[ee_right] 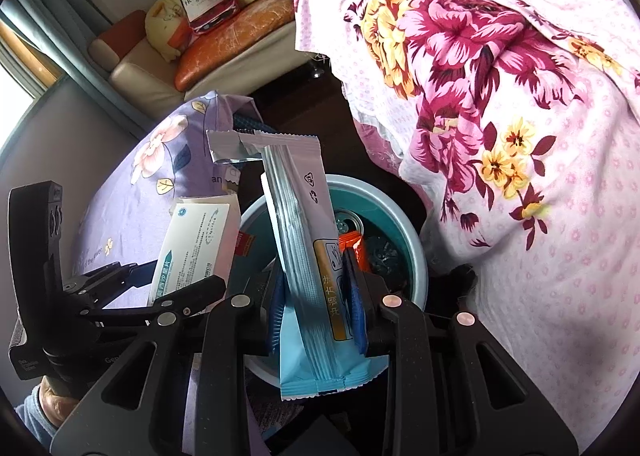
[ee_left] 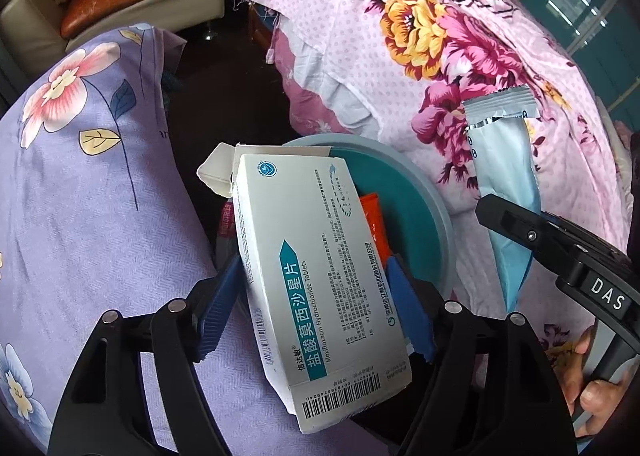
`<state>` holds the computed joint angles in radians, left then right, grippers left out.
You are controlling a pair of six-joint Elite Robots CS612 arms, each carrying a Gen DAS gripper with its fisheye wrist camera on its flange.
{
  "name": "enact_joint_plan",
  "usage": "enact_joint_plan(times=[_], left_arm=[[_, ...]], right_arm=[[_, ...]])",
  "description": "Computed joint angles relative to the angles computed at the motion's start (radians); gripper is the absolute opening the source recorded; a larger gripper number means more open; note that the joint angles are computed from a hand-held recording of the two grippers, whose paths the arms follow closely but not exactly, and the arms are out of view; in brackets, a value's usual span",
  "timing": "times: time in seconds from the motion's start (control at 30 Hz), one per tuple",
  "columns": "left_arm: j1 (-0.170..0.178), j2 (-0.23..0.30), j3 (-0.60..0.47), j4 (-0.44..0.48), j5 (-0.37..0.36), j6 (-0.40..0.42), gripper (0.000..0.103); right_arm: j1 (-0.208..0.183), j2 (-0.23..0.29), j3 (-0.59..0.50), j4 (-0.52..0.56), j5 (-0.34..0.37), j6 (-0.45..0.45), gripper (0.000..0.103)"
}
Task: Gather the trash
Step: 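Carry the box and wrapper over the teal bin and release both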
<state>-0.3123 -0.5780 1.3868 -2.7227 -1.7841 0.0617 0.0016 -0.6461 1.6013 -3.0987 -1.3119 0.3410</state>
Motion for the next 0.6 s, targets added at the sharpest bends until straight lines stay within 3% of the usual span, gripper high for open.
enact_joint_plan(times=[0.2, 0.6], left_arm=[[-0.004, 0.007, -0.008, 0.004, 0.023, -0.004, 0.092], [0.011, -0.021, 0.046, -0.054, 0.072, -0.027, 0.092]], right_arm=[[-0.002, 0.004, -0.006, 0.008, -0.009, 0.003, 0.026], [0.005, 0.003, -0.015, 0.028, -0.017, -0.01, 0.027]])
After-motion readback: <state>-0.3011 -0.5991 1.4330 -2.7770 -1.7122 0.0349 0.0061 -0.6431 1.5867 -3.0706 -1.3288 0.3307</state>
